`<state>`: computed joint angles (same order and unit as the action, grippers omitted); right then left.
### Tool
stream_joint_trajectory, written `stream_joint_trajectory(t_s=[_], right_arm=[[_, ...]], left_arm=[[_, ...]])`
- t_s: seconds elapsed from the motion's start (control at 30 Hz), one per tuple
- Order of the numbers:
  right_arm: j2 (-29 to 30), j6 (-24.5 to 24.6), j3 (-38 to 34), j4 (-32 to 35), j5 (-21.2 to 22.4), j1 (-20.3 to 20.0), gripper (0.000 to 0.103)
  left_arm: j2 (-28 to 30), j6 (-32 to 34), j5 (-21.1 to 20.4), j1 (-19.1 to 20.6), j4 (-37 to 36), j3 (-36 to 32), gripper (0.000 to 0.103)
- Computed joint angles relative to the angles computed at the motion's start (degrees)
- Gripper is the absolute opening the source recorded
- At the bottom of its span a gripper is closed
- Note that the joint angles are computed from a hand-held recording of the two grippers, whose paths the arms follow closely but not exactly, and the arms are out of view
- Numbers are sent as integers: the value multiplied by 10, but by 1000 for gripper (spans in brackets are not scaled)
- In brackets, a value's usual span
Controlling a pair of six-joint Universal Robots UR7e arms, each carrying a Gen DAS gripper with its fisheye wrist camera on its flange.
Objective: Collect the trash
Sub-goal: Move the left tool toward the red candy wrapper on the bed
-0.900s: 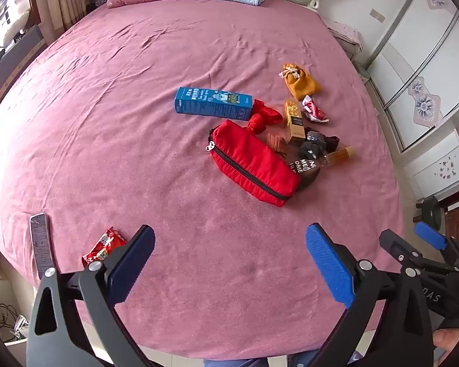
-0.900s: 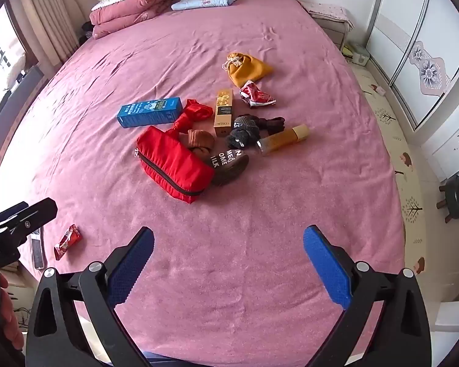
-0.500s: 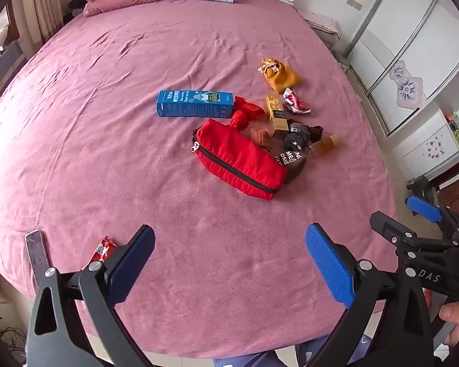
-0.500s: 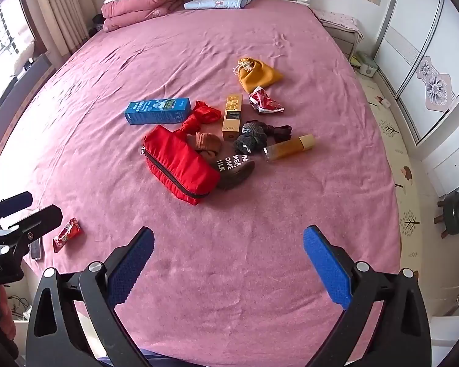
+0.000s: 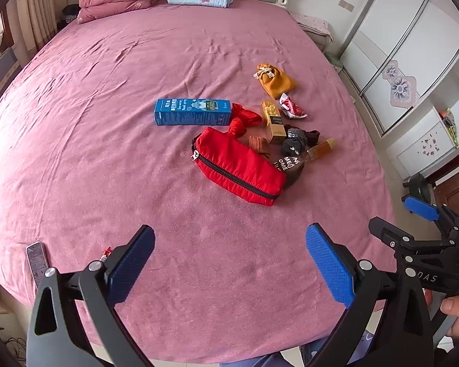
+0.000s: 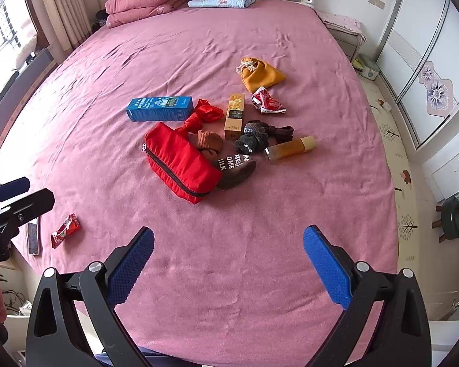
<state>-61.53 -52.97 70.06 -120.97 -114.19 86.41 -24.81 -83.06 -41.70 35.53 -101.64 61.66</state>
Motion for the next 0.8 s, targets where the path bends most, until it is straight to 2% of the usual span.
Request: stream_joint_trajectory(t_s=[0.37, 0.8], right_arm=[[-4, -26, 30, -22, -10, 9, 94], [-8, -73, 86, -58, -27, 28, 94]], left_arm=[[-21, -13, -5, 0, 1, 39, 99], [-71, -40, -13, 2, -31, 132, 99]])
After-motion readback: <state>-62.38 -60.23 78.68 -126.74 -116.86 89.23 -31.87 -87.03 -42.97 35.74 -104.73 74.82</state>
